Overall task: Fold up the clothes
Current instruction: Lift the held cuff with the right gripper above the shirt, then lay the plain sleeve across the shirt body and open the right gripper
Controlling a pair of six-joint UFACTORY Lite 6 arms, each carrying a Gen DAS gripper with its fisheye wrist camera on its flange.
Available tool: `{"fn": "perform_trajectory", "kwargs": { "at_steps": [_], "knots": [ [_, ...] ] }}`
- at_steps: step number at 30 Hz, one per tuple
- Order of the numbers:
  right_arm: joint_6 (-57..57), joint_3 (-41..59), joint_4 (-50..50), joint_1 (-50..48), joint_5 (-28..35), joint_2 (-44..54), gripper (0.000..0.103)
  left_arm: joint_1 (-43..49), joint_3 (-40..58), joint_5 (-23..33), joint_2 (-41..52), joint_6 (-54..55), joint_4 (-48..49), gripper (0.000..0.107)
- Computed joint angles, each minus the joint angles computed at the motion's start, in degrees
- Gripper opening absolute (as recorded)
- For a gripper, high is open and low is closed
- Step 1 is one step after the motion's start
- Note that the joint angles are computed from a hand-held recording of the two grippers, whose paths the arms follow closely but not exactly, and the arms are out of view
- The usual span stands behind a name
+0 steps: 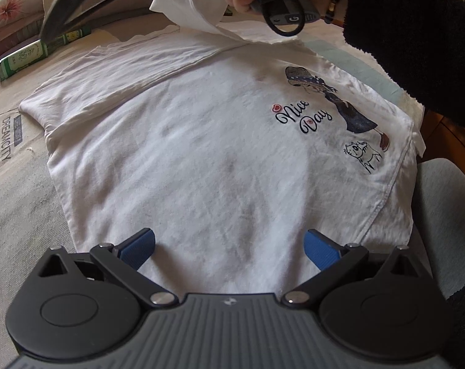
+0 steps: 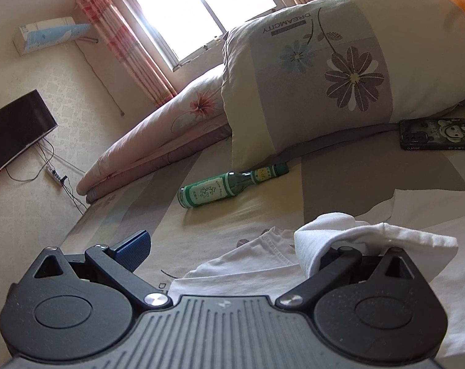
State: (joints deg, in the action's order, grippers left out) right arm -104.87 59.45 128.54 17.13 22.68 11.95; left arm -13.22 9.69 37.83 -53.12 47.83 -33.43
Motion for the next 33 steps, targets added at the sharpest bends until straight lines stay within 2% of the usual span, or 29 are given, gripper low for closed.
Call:
{"fn": "perform_trajectory", "kwargs": {
  "at_steps": [5,9,11,16,22,28,33],
  "knots": [
    [4.2,-0.3,-3.5,-0.2,2.7,1.4,0.103,0.3,-0.2,-0.4,0.6,0.7,-0.7,0.102],
    [9.9,3.3,-12.7,1.1,-1.4,4.0,0.103,-0.5,0.0,-1.2,1.2,-0.2,-0.2,0.102],
    [11.5,2.8,-14.7,0.2,-0.4,4.7,0.103,-0.7,-0.1,-1.5,1.1,-0.8,0.0,0.102],
    [10.6,-3.4,-14.7,-5.2,3.2,2.1,0.103,-5.5,-0.7,-4.4,0.6,-7.6,4.9,0.102],
    [12.1,-6.3,-11.3,-12.4,10.6,1.8,0.103,-7.7,-0.3,-7.0,2.9,-8.9,5.4,0.102],
    [10.7,-3.7,-9.1,-10.3,15.4,3.3,0.103,-7.8,0.1,-6.9,3.3,-9.0,5.2,0.102],
    [10.0,0.0,-11.8,-5.0,16.4,4.6,0.103,-7.5,0.0,-6.4,2.7,-9.4,5.4,0.102]
  ]
}}
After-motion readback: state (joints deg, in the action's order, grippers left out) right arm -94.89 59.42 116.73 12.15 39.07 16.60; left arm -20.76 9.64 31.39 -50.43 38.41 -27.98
